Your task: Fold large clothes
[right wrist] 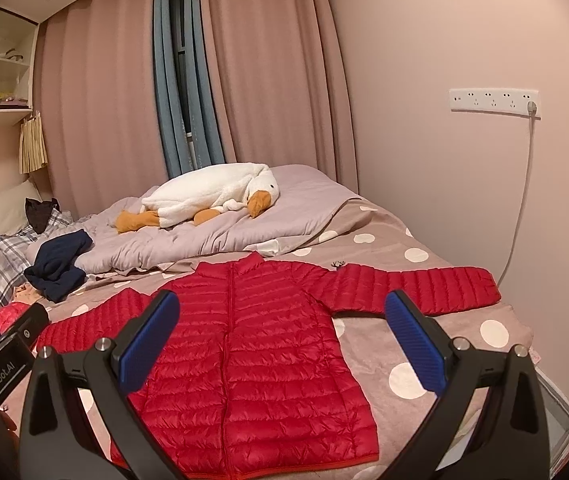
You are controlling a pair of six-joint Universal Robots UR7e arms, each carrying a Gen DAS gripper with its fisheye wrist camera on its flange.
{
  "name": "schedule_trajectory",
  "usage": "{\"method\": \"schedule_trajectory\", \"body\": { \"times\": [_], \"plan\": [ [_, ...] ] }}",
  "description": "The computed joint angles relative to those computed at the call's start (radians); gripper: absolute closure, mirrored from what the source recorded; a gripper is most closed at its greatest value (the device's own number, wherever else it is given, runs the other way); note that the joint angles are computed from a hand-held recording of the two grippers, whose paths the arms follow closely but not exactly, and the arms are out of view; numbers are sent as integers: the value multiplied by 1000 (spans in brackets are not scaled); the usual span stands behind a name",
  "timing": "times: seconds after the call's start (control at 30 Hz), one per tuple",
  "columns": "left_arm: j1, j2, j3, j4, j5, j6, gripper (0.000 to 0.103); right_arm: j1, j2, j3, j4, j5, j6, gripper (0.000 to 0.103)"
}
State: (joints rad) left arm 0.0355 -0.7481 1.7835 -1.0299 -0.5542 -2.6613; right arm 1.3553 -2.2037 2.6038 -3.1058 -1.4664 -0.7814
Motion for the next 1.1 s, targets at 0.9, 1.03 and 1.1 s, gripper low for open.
{"method": "schedule_trajectory", "body": {
  "times": [0.9,1.03,1.1],
  "plan": [
    [11,-14,33,-32,7,29,4,-7,24,7,-18,-5,0,0],
    [43,-8,35,-4,8,43,4,-14,71,7,-62,-7,-12,0],
    [56,-20,53,-9,19,39,4,-24,113,4,-104,-9,-13,0]
  ]
}}
